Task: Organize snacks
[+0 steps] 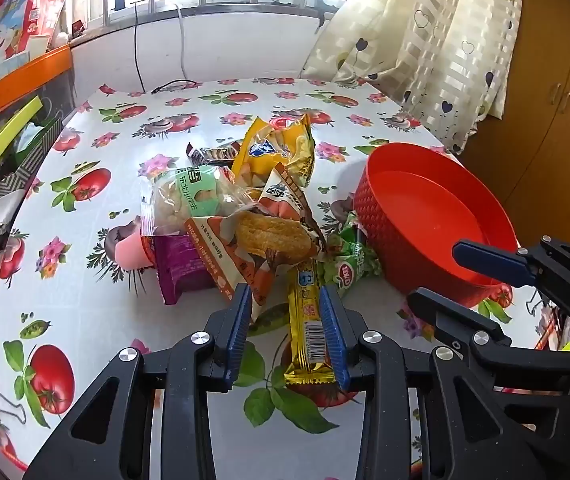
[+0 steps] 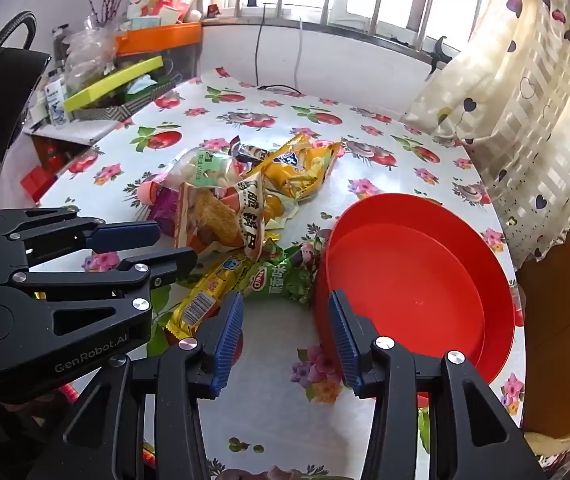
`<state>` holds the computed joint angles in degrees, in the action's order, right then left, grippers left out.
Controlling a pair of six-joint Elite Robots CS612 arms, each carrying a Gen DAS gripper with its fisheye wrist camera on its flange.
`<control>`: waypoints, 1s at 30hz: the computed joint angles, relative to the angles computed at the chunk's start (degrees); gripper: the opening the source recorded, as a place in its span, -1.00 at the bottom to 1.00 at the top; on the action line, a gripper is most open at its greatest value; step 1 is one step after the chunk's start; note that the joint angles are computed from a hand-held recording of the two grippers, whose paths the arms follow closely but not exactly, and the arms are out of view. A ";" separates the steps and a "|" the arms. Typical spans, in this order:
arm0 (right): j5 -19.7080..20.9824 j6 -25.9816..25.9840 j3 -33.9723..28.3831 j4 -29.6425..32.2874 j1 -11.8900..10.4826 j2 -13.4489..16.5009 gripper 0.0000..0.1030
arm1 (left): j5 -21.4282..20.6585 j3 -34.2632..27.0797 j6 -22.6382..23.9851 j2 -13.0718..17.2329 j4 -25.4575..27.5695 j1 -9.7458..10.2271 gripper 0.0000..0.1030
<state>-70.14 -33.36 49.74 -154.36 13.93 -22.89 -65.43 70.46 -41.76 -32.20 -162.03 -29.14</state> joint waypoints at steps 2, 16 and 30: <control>0.06 0.06 -0.03 0.06 0.01 0.04 -0.19 | 0.02 -0.11 -0.13 0.00 0.38 0.00 -0.29; -0.04 0.15 0.24 0.06 0.08 -0.11 -0.18 | 1.14 -0.03 0.02 -0.22 2.06 -0.31 -0.29; 0.11 0.19 0.48 0.08 0.12 -0.25 -0.18 | -0.92 0.97 -1.57 -0.47 0.56 0.12 -0.29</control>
<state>-70.04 -33.17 50.22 -154.28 14.05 -23.14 -66.35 71.44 -43.33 -32.67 -161.47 -29.02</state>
